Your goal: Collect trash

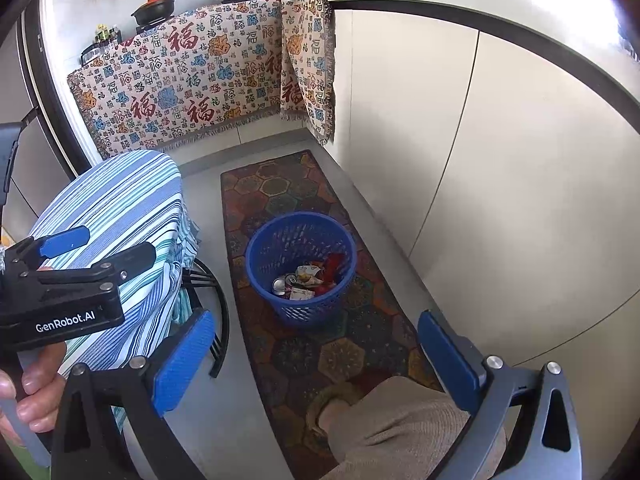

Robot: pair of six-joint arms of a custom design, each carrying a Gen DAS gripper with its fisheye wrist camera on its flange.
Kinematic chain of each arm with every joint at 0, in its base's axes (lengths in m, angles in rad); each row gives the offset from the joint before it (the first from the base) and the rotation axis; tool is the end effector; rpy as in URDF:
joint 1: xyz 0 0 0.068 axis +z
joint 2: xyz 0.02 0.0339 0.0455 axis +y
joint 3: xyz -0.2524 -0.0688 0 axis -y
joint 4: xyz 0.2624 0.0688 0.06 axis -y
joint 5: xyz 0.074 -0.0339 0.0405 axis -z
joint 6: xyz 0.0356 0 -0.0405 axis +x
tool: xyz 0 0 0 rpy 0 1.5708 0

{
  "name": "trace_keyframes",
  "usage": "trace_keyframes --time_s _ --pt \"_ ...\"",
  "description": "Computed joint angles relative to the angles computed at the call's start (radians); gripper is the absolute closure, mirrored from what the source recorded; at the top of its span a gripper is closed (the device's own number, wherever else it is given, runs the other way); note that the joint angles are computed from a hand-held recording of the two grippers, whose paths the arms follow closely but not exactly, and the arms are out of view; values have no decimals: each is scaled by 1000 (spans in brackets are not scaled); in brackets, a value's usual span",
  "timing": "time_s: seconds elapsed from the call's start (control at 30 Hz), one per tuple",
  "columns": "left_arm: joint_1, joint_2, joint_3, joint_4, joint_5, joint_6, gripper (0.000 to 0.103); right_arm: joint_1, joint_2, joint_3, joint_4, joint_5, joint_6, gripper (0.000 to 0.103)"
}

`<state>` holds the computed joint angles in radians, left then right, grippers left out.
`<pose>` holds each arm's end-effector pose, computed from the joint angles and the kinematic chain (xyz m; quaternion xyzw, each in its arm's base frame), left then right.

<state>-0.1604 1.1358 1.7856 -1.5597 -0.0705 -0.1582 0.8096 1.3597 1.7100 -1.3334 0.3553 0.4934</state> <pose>0.1519 -0.0220 0.4625 -0.0104 0.9453 -0.0185 0.3254 0.1832 0.1743 0.4173 -0.0978 0.9384 0.0384 0.3293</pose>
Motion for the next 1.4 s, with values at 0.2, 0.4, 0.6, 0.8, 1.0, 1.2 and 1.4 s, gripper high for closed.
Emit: trace_keyframes --time_s 0.2,0.4,0.6,0.8,1.0,1.2,1.4 --pt "-6 4 1 2 -3 -2 1 -4 1 3 0 -2 -5 0" --pt "-11 5 -1 4 -4 -4 1 -3 5 10 -3 -2 -4 0" --pt "-22 6 -1 5 -12 -13 1 -4 9 15 -3 -2 -5 0" --pt "-28 2 -5 5 -14 -13 1 -8 11 18 -3 -4 -8 0" --pt "-37 3 -4 5 -20 -20 1 -10 7 13 2 -4 -11 0" --pt "-45 5 -2 3 -25 -24 1 -17 7 13 2 -8 -16 0" --pt "-27 3 2 -8 11 -1 1 -20 6 11 1 -10 -13 0"
